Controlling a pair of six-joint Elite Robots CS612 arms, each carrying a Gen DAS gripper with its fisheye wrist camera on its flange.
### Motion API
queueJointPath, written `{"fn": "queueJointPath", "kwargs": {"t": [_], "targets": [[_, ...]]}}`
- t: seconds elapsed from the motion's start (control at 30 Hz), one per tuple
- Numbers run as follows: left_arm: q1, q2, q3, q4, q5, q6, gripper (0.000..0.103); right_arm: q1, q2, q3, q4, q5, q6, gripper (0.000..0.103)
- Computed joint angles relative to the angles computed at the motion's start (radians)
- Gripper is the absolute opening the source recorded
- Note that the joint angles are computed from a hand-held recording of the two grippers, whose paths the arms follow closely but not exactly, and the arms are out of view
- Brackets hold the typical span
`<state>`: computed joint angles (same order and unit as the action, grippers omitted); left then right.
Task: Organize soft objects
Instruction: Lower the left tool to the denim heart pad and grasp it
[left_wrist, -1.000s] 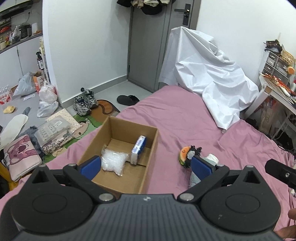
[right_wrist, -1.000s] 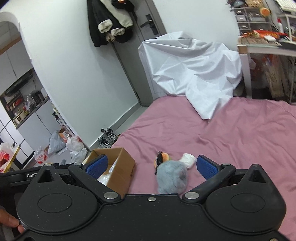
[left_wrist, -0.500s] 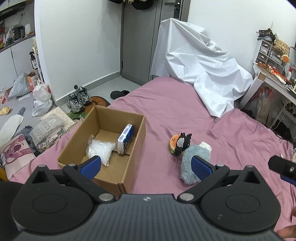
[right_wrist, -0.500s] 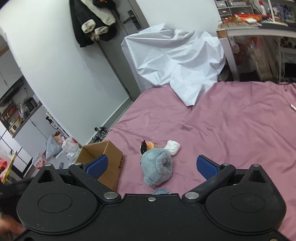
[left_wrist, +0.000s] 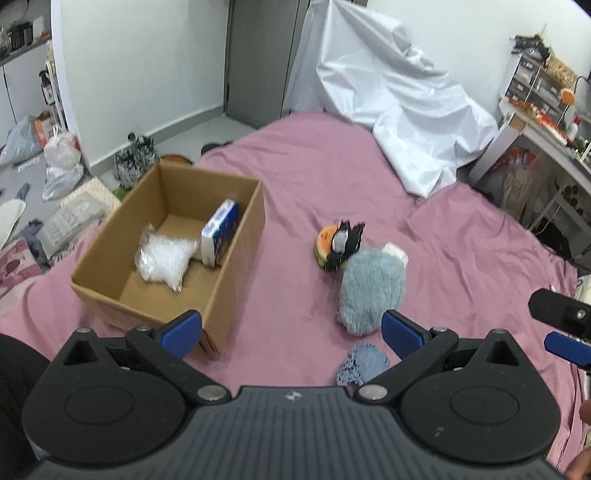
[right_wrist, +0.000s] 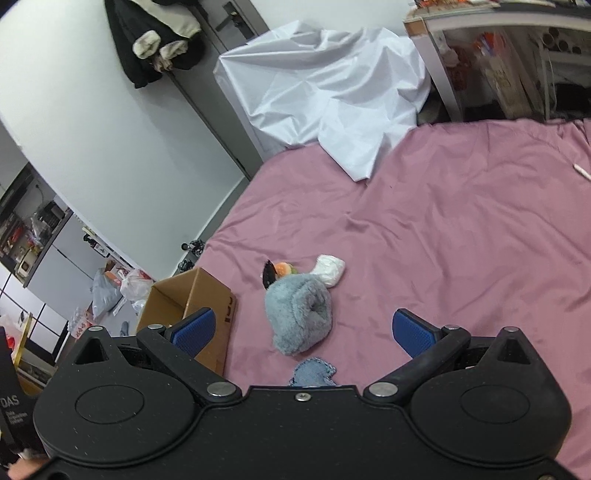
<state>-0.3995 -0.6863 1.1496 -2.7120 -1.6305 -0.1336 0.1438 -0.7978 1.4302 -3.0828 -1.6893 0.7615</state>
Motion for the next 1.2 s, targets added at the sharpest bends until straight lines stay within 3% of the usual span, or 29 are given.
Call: {"fn": "queueJointPath", "kwargs": {"t": [0.1, 0.3, 0.67, 0.9, 1.2], "targets": [[-0.001, 0.010, -0.019, 0.054, -0.007, -0.009, 0.103, -0.007, 0.000, 0.003, 0.010, 0.008, 0.027, 0.103], [-0.005, 0.032, -0.041, 0.068, -0.006, -0.004, 0.103, -0.015, 0.007, -0.004, 0.035, 0.029, 0.058, 0.103], [-0.009, 0.082, -0.093, 0.142, -0.115, 0.007, 0.099, -0.029, 0.027, -0.032, 0.110, 0.060, 0.111, 0.103], [-0.010, 0.121, -0.146, 0.236, -0.178, -0.030, 0.082, -0.037, 0.045, -0.057, 0.145, 0.109, 0.115, 0.103], [-0.016, 0.149, -0.179, 0.284, -0.195, -0.060, 0.077, -0.045, 0.066, -0.086, 0.158, 0.153, 0.115, 0.103]]}}
